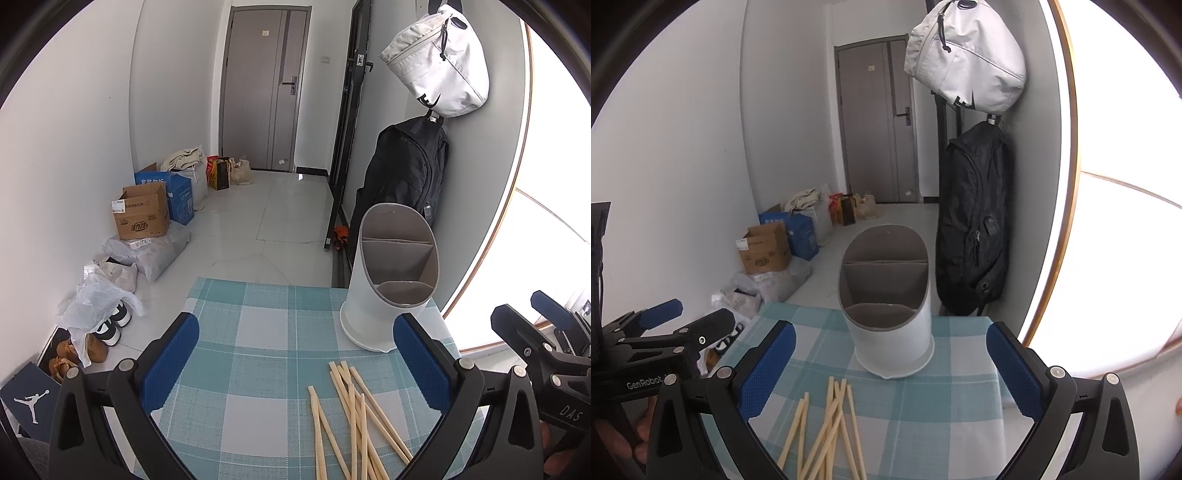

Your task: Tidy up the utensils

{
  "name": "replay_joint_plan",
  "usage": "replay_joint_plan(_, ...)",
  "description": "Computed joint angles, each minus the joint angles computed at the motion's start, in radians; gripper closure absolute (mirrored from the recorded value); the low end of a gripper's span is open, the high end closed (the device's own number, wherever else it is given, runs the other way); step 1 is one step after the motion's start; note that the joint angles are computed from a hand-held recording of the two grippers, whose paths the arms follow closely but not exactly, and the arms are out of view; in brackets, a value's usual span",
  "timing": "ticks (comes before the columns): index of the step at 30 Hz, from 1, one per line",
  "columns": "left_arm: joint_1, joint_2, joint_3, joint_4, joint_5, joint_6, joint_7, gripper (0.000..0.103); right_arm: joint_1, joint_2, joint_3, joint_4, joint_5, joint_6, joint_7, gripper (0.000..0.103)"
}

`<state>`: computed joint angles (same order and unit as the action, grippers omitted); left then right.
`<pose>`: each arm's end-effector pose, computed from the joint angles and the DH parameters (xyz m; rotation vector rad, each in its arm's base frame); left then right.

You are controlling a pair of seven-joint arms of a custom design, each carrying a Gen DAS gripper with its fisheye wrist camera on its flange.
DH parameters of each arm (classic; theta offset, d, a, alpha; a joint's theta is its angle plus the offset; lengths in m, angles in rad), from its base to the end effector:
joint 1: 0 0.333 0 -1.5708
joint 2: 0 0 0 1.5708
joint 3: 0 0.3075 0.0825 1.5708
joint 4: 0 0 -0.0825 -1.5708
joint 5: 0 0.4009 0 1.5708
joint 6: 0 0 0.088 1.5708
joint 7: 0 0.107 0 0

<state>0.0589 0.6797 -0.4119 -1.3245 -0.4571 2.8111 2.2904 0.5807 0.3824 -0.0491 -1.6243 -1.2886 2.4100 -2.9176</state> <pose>0.7727 -0.1619 0.4362 -1.2806 2.1580 -1.2056 0.6164 0.3609 0.4335 -1.2445 1.8694 -1.0392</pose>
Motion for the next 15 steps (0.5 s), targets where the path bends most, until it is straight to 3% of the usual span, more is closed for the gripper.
replay_joint_plan(15, -0.009, 0.002, 0.010, -0.004, 0.026, 0.007, -0.009, 0.001, -0.002, -0.002, 0.002, -0.001, 0.003, -0.002, 0.000, 0.000)
